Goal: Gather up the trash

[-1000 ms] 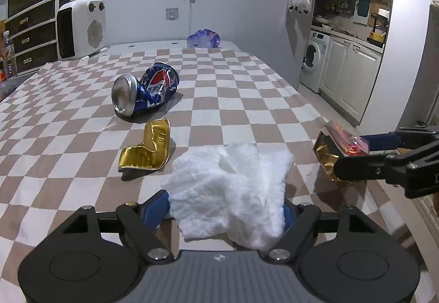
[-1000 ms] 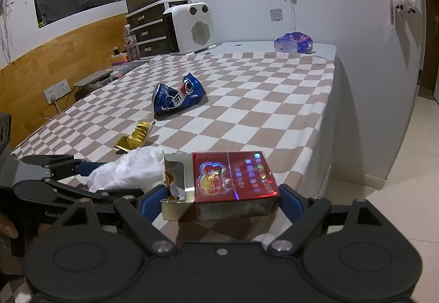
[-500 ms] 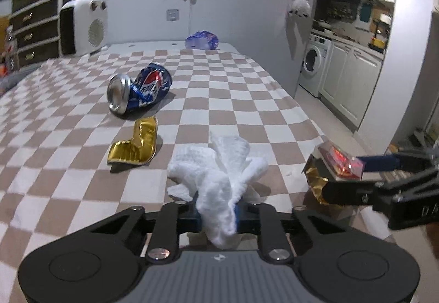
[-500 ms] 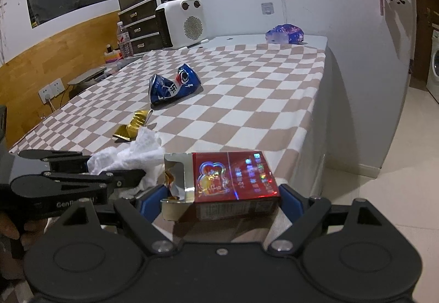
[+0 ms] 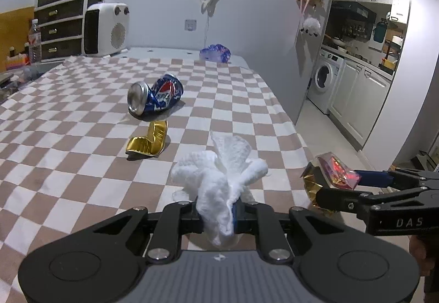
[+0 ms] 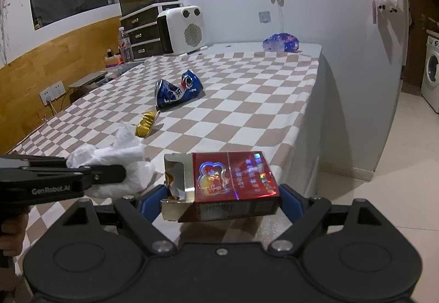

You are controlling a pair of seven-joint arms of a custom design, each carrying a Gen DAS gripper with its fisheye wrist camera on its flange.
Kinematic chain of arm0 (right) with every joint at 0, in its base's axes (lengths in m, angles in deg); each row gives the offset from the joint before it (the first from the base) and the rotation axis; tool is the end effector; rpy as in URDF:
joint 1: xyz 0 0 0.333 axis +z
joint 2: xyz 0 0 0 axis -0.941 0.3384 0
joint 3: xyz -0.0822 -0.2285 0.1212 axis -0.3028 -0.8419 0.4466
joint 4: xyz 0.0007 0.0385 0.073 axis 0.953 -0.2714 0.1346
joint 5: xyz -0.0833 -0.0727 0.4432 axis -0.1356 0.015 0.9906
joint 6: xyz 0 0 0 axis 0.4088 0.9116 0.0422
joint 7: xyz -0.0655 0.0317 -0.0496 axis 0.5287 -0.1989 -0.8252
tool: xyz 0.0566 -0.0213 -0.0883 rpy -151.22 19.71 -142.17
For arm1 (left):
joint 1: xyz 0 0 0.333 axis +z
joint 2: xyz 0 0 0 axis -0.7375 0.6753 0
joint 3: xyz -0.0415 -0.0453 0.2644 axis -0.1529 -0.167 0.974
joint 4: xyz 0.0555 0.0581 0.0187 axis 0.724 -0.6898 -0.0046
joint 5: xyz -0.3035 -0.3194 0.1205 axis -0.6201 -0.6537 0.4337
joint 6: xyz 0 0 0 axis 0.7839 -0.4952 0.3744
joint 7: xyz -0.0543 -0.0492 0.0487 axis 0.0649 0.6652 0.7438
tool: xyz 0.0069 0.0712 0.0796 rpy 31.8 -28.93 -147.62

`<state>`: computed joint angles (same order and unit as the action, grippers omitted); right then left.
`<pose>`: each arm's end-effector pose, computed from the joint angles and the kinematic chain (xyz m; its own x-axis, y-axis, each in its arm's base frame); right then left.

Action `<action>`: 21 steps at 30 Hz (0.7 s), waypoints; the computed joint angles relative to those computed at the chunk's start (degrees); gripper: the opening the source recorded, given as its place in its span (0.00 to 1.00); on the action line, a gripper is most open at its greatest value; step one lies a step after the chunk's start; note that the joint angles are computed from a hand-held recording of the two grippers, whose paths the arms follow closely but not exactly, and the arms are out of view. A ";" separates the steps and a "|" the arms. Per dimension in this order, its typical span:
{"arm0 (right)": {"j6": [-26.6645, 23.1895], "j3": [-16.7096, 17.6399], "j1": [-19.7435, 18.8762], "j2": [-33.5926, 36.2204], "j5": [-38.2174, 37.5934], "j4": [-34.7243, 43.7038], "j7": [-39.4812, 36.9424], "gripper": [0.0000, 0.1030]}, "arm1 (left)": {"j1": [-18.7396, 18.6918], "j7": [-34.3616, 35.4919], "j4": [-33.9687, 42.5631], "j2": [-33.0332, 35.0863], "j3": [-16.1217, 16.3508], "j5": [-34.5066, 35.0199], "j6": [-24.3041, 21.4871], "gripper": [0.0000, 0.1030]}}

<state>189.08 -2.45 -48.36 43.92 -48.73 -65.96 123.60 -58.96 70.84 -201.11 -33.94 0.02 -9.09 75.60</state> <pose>0.5188 0.2501 0.5537 0.5150 -0.8414 -0.1634 -0.5463 -0.1753 -0.8190 0.4388 -0.1094 0.5654 0.0166 -0.9919 0.1261 -0.5753 -0.1126 -0.8101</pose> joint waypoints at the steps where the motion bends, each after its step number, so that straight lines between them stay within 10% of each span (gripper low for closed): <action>1: 0.14 0.00 -0.03 -0.65 0.06 -0.48 0.13 0.85 | 0.22 -0.48 -0.21 -0.67 -0.53 0.15 -0.26 0.17; 21: 2.02 -1.16 -2.92 -17.59 0.66 -13.65 1.57 0.85 | -2.25 -9.72 1.17 -4.35 -7.19 5.12 -3.48 0.17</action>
